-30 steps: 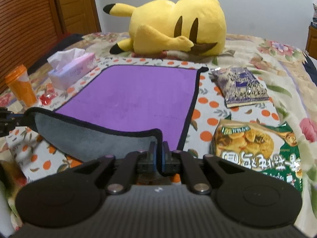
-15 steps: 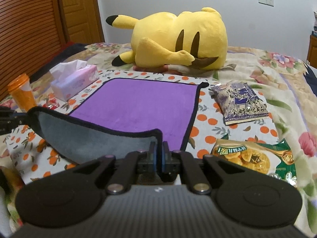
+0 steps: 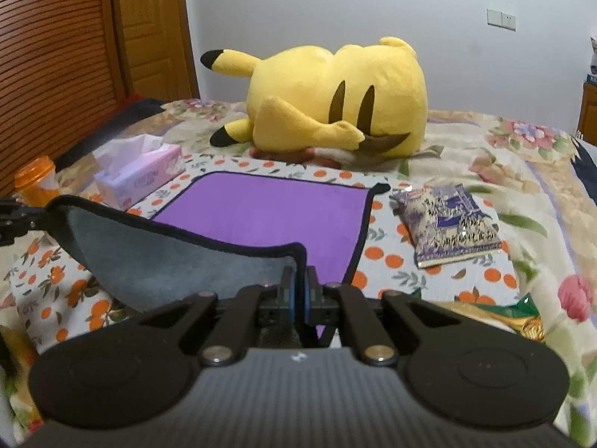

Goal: Fold towel

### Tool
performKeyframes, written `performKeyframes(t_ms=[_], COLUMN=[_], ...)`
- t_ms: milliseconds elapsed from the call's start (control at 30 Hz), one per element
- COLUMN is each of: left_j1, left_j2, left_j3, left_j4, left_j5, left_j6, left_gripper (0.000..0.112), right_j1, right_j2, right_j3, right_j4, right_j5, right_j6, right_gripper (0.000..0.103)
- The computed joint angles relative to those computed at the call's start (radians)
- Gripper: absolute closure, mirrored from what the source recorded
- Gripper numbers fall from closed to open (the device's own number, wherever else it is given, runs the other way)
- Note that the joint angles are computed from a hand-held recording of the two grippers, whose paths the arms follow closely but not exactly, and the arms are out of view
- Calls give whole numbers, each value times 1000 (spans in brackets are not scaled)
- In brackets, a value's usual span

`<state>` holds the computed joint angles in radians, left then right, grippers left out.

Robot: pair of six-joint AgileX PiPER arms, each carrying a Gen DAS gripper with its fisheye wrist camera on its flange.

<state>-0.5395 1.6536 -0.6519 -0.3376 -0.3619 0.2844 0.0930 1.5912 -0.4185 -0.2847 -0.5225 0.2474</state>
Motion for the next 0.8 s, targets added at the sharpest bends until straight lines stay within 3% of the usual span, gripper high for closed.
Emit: performKeyframes(t_ms=[800], left_j1=[56], left_j2=[105], left_j3=[-141], left_j4=[144], left_j5=[18], left_j6=[-91], left_gripper=[106], right_j1=[21], right_j2=[78], right_j3=[-80], right_j4=[134], right_j5=[-66], right_j6=[-201], right_gripper=[99])
